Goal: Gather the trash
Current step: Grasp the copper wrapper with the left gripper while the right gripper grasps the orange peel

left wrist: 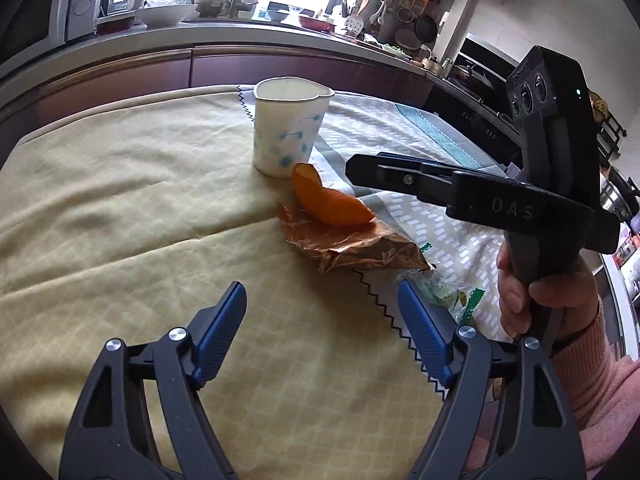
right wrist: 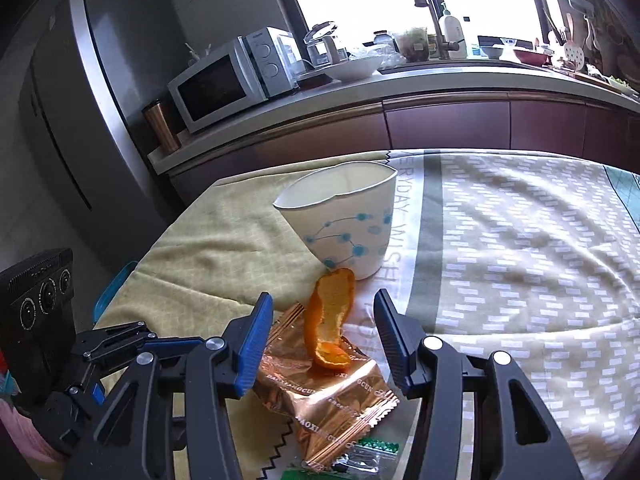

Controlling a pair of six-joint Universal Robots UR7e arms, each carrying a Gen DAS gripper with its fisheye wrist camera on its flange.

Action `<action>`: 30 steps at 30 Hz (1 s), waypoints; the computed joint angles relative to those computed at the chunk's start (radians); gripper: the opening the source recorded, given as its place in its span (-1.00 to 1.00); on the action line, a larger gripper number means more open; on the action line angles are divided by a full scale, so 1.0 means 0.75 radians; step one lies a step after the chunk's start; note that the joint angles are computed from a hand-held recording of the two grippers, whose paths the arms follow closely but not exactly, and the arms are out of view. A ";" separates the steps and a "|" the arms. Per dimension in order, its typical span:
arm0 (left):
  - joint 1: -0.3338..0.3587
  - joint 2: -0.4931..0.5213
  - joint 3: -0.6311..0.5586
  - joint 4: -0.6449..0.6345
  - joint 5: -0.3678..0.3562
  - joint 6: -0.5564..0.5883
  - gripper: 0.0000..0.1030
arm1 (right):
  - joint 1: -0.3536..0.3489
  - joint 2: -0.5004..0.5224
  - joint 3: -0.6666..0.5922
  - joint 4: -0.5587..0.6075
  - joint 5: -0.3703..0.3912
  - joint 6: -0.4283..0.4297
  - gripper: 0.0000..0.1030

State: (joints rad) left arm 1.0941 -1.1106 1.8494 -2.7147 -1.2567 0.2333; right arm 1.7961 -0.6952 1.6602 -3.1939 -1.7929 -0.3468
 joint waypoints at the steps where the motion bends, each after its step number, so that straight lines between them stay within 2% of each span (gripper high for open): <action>1: 0.003 0.013 -0.018 0.017 -0.016 -0.012 0.47 | -0.005 -0.002 0.001 0.005 0.004 0.005 -0.03; 4: 0.007 0.040 -0.047 0.030 -0.042 -0.035 0.35 | -0.014 -0.009 0.010 0.024 0.013 0.010 -0.04; 6: 0.010 0.056 -0.064 0.044 -0.051 -0.041 0.17 | -0.018 -0.009 0.011 0.039 0.015 0.004 -0.04; 8: 0.016 0.073 -0.085 0.072 -0.067 -0.056 0.11 | -0.025 -0.010 0.013 0.056 0.030 0.012 -0.06; 11: 0.024 0.083 -0.098 0.089 -0.095 -0.070 -0.01 | -0.032 -0.009 0.011 0.090 0.055 0.015 -0.19; 12: 0.026 0.084 -0.101 0.094 -0.104 -0.071 -0.12 | -0.033 -0.007 0.008 0.099 0.058 0.014 -0.25; 15: 0.024 0.084 -0.102 0.087 -0.107 -0.065 -0.33 | -0.031 0.004 -0.008 0.140 0.065 0.006 -0.48; 17: 0.026 0.082 -0.103 0.082 -0.119 -0.064 -0.40 | -0.031 0.007 -0.012 0.157 0.073 0.002 -0.68; 18: 0.026 0.080 -0.102 0.079 -0.122 -0.064 -0.46 | -0.030 0.007 -0.010 0.154 0.077 0.000 -0.70; 20: 0.022 0.076 -0.095 0.067 -0.117 -0.053 -0.65 | -0.029 0.005 -0.006 0.147 0.082 -0.004 -0.76; 21: 0.021 0.075 -0.094 0.066 -0.117 -0.052 -0.72 | -0.030 0.003 -0.005 0.149 0.090 -0.005 -0.86; 24: 0.025 0.067 -0.091 0.070 -0.136 -0.055 -0.73 | -0.029 -0.001 0.002 0.150 0.102 -0.010 -0.92; 28: 0.033 0.058 -0.090 0.083 -0.146 -0.069 -0.70 | -0.034 -0.014 0.014 0.151 0.108 0.018 -0.88; 29: 0.037 0.056 -0.093 0.090 -0.154 -0.073 -0.67 | -0.036 -0.017 0.013 0.168 0.107 0.017 -0.87; 30: 0.042 0.056 -0.098 0.103 -0.162 -0.081 -0.53 | -0.034 -0.017 0.016 0.161 0.091 0.012 -0.86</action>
State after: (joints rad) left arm 1.1259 -1.0688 1.7758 -2.6374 -1.3781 0.1726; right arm 1.7703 -0.7082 1.6720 -3.0730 -1.7243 -0.3376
